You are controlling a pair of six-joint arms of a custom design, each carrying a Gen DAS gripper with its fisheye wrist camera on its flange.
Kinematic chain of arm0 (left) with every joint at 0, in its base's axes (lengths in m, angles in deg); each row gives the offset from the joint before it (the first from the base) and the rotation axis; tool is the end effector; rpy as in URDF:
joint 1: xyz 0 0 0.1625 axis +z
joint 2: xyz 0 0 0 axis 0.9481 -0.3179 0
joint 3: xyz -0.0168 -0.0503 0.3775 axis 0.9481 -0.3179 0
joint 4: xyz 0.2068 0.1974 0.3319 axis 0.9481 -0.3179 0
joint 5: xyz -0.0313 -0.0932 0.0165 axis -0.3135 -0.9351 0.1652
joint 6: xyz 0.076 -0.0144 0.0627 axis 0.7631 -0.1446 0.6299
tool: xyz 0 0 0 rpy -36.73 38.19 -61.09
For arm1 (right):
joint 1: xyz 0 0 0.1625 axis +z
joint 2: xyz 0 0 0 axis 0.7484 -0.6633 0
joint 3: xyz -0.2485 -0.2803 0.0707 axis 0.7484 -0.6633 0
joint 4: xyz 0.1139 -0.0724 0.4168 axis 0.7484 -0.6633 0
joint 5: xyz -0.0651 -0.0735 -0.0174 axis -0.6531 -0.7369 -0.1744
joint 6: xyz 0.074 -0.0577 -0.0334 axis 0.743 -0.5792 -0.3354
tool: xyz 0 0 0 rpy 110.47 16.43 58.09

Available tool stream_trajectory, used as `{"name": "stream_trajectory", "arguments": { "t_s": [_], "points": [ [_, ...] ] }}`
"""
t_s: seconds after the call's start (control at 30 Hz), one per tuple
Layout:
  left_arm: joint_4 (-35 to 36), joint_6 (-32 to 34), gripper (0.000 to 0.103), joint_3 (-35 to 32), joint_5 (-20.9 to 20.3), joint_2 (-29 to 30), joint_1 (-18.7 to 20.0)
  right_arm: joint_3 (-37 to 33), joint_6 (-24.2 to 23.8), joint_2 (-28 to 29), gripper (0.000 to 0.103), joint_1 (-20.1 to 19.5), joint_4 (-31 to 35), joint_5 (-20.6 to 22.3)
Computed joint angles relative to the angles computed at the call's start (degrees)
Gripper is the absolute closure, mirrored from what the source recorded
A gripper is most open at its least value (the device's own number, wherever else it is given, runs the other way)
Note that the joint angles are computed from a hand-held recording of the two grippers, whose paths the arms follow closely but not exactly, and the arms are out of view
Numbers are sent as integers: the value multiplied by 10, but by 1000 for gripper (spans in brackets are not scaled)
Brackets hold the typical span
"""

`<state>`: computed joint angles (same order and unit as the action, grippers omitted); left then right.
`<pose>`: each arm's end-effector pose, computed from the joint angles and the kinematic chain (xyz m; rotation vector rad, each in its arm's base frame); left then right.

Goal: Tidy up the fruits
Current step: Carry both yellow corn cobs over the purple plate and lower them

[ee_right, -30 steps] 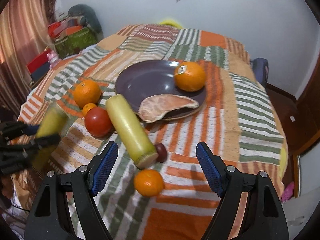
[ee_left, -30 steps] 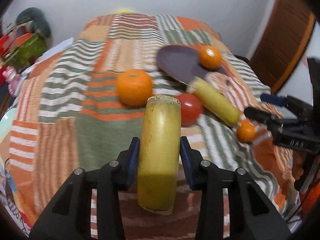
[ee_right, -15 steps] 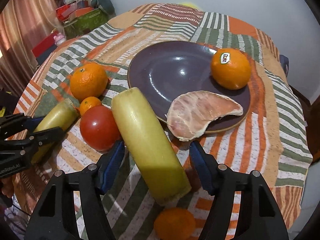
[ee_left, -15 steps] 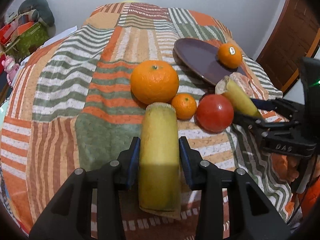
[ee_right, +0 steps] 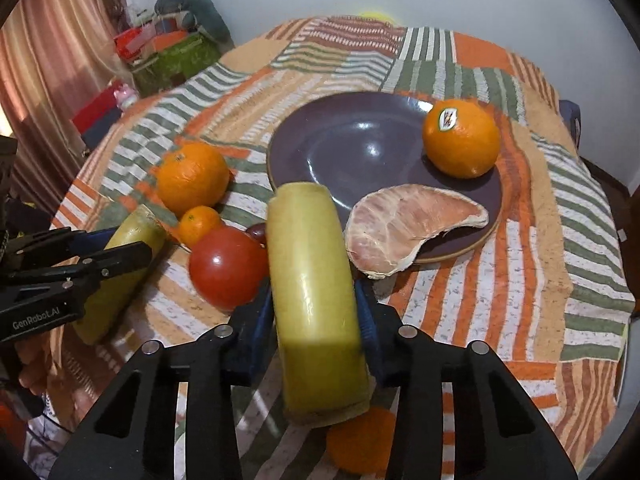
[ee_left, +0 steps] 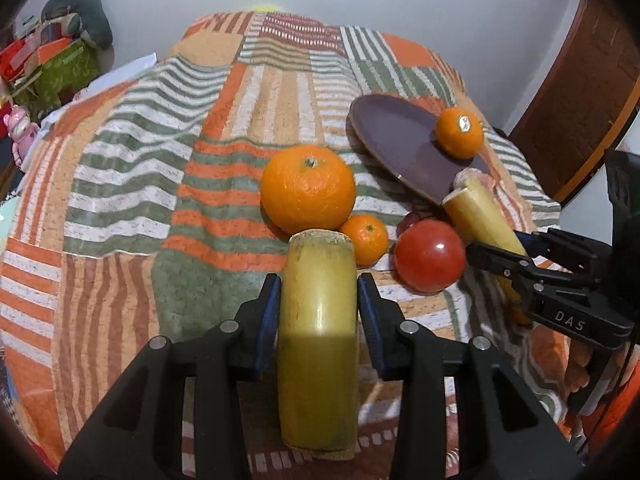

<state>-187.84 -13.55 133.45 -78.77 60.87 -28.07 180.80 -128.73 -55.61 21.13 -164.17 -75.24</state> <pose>-0.3068 -0.5799 -0.1416 0.1389 2.3915 -0.8182 -0.1073 -0.6445 0.2502 1.0353 -2.4921 0.4201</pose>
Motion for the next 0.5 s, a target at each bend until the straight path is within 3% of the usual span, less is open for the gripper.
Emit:
{"name": "stream_trajectory", "arguments": {
  "t_s": [0.5],
  "points": [
    [-21,-5,66,35,55,-30,-70,36,13,-82,69,-13,6,88]
  ]
}}
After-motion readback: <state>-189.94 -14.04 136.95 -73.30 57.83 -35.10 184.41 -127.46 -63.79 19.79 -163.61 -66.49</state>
